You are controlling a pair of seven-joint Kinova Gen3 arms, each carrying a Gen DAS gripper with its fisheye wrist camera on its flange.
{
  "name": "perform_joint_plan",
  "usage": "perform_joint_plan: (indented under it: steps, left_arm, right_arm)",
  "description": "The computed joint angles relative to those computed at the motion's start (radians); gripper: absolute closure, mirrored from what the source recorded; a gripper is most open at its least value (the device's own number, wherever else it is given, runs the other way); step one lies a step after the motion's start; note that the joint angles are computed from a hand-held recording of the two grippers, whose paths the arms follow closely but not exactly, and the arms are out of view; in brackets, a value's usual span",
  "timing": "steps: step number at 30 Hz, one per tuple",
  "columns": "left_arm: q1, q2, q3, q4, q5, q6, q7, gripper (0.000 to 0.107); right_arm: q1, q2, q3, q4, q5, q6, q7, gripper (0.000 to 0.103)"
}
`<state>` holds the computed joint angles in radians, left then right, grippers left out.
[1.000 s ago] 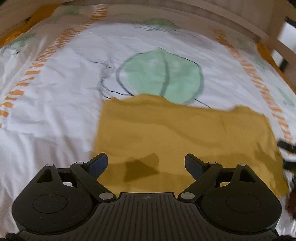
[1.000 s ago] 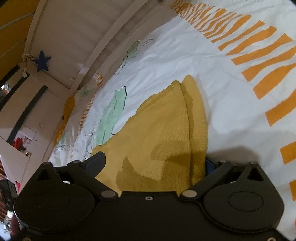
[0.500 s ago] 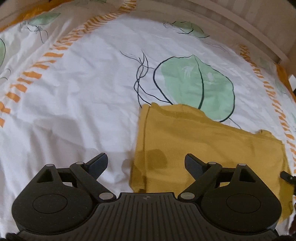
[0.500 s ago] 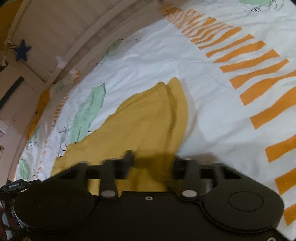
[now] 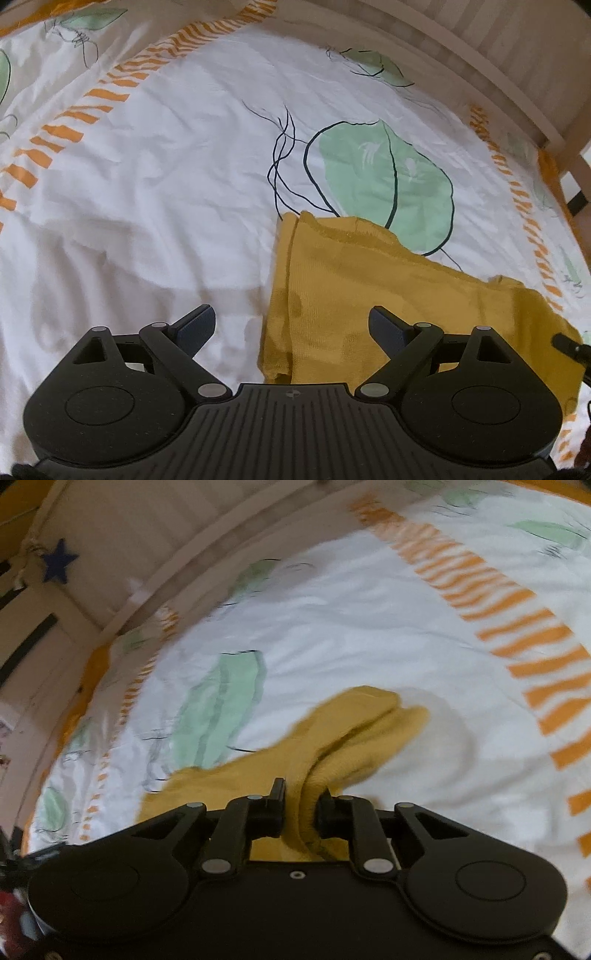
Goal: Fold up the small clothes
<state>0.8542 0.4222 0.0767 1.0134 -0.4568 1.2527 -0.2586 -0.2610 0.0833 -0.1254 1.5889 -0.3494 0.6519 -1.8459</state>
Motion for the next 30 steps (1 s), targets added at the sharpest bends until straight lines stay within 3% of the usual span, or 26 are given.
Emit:
perform_joint_plan:
  steps: [10, 21, 24, 27, 30]
  left_arm:
    - [-0.051, -0.087, 0.014, 0.140, 0.016, -0.098, 0.082, 0.017]
    - [-0.093, -0.126, 0.041, 0.199, 0.009, -0.133, 0.126, 0.017]
    - [-0.099, -0.133, 0.045, 0.211, 0.010, -0.143, 0.137, 0.017]
    - [-0.105, -0.141, 0.048, 0.225, 0.010, -0.152, 0.152, 0.017]
    - [-0.114, -0.149, 0.052, 0.238, 0.013, -0.163, 0.161, 0.017]
  right_arm:
    - [-0.079, 0.108, -0.077, -0.148, -0.075, 0.007, 0.043, 0.080]
    - [-0.207, 0.249, -0.122, -0.262, -0.031, -0.025, -0.013, 0.082]
    - [-0.265, 0.269, -0.101, -0.296, 0.041, -0.006, -0.044, 0.082]
    - [-0.262, 0.291, -0.124, -0.300, 0.024, -0.013, -0.040, 0.088]
    - [-0.270, 0.322, -0.134, -0.339, 0.028, 0.028, -0.022, 0.082]
